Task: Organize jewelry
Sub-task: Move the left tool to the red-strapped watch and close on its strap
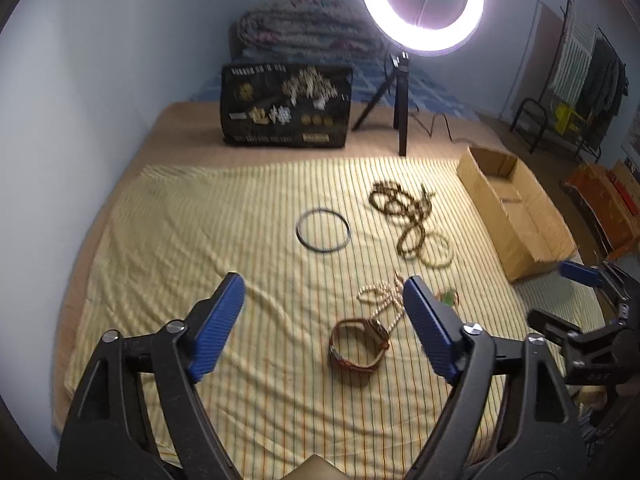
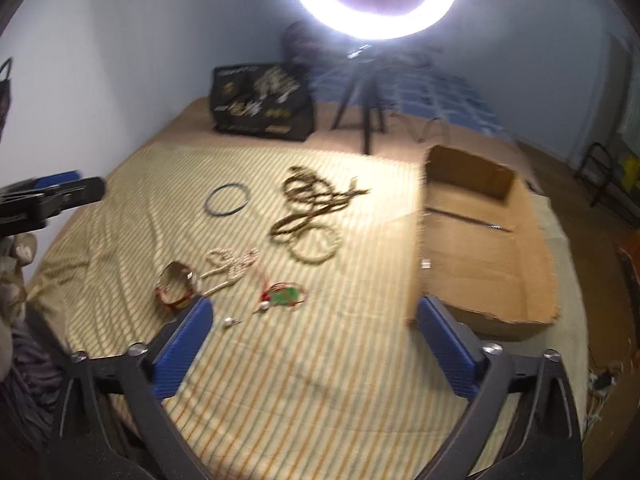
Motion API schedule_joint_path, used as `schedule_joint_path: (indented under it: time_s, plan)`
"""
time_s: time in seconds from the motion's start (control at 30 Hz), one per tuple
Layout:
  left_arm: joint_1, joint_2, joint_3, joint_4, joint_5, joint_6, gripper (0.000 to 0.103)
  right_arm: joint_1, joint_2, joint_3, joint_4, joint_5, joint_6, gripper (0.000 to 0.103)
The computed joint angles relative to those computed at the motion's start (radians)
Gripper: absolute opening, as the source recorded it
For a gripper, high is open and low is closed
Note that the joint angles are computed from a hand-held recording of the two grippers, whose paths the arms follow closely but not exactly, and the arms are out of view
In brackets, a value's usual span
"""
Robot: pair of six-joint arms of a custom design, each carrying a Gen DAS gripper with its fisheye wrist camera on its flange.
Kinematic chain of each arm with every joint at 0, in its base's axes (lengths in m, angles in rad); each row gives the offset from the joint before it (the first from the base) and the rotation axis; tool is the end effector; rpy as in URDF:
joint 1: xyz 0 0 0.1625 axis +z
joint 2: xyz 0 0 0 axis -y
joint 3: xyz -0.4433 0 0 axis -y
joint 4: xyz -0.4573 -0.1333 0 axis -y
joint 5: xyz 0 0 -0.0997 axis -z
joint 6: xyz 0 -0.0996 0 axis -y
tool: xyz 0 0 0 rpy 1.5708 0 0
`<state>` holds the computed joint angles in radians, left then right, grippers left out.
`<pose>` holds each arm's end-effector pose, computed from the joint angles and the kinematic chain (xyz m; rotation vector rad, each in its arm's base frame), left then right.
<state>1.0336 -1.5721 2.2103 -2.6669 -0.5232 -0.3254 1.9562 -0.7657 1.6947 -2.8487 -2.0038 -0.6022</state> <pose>-0.0560 -0.5232 0.3328 -0.0612 2.1924 -0.9850 0.3547 -0.6309 0.0525 1.1647 -2.3804 0.4010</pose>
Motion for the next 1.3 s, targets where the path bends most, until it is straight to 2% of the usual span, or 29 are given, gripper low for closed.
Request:
schedule_joint_path:
  time_s: [0.07,0.1,0.17,0.23,0.3,0.37,0.43,0.57,0.67,0.97,1.13,1.3]
  plan:
    - [0.021,0.000,-0.009,0.041,-0.042,-0.034,0.072,-0.003,0.019,-0.023,0.062,0.007,-0.004,0.081]
    - [0.029,-0.001,-0.011,0.057,-0.059,-0.043,0.070,-0.006,0.027,-0.032,0.088,0.008,-0.001,0.080]
    - [0.045,0.006,-0.017,0.079,-0.084,-0.056,0.066,-0.011,0.041,-0.048,0.131,0.017,0.005,0.069]
    - [0.066,0.020,-0.030,0.116,-0.111,-0.073,0.063,-0.016,0.055,-0.063,0.174,0.032,0.004,0.064]
    - [0.089,0.031,-0.044,0.155,-0.154,-0.098,0.052,-0.019,0.064,-0.068,0.191,0.041,-0.009,0.058]
    - [0.119,0.040,-0.065,0.203,-0.211,-0.142,0.047,-0.021,0.078,-0.077,0.219,0.045,-0.029,0.047]
    - [0.140,0.051,-0.076,0.217,-0.239,-0.166,0.045,-0.022,0.092,-0.086,0.245,0.043,-0.043,0.041]
    - [0.157,0.073,-0.096,0.244,-0.245,-0.173,0.037,-0.025,0.113,-0.107,0.283,0.045,-0.048,0.030]
    - [0.174,0.084,-0.107,0.244,-0.257,-0.171,0.036,-0.025,0.133,-0.122,0.285,0.028,-0.054,0.023]
    - [0.211,0.096,-0.123,0.255,-0.308,-0.191,0.028,-0.032,0.179,-0.163,0.286,-0.007,-0.047,0.021]
    - [0.220,0.109,-0.127,0.258,-0.318,-0.187,0.027,-0.032,0.201,-0.180,0.288,-0.018,-0.050,0.021]
    - [0.237,0.128,-0.138,0.267,-0.343,-0.191,0.021,-0.025,0.214,-0.175,0.263,-0.051,-0.085,0.020]
